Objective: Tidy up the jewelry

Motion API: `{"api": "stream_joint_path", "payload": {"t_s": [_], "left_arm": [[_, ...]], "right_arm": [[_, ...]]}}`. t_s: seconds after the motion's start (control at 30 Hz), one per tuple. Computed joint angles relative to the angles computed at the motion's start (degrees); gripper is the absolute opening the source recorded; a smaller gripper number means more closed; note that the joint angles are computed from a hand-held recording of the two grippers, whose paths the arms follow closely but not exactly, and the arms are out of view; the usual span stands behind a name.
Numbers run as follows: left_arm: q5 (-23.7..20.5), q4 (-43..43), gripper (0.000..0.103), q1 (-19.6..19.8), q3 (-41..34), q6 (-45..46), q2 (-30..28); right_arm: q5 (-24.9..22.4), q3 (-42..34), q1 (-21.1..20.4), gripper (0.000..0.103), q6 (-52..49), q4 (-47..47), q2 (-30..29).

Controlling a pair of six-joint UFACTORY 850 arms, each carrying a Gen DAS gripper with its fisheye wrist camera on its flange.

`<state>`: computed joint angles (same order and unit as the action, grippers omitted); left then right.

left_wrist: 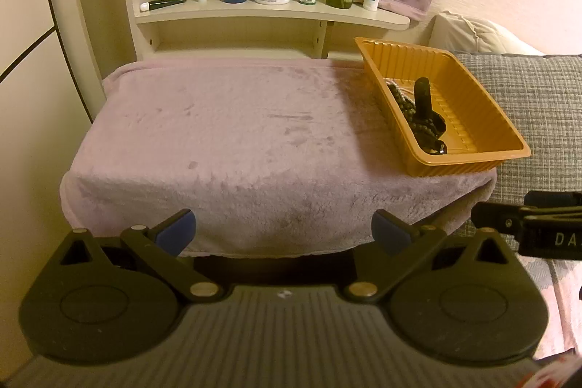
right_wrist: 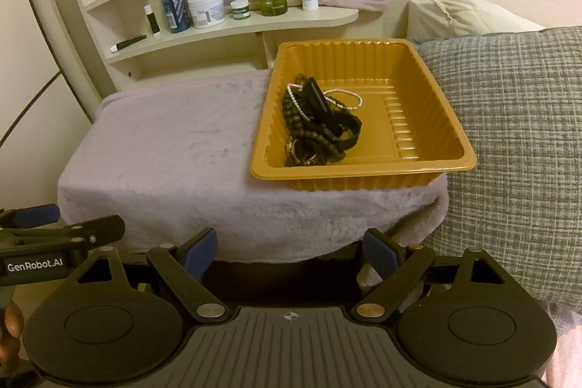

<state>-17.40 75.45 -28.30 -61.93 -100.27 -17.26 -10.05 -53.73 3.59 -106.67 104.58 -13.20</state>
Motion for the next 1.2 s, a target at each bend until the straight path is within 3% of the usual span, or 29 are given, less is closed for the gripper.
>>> {"api": "stream_joint_path", "payload": {"t_s": [1.2], "left_arm": [[0.1,0.1,0.102,0.1,-0.2,0.7,-0.1]], "right_arm": [[-0.1,-0.2,0.0,0.087,-0.5,0.7,-0.2]]}}
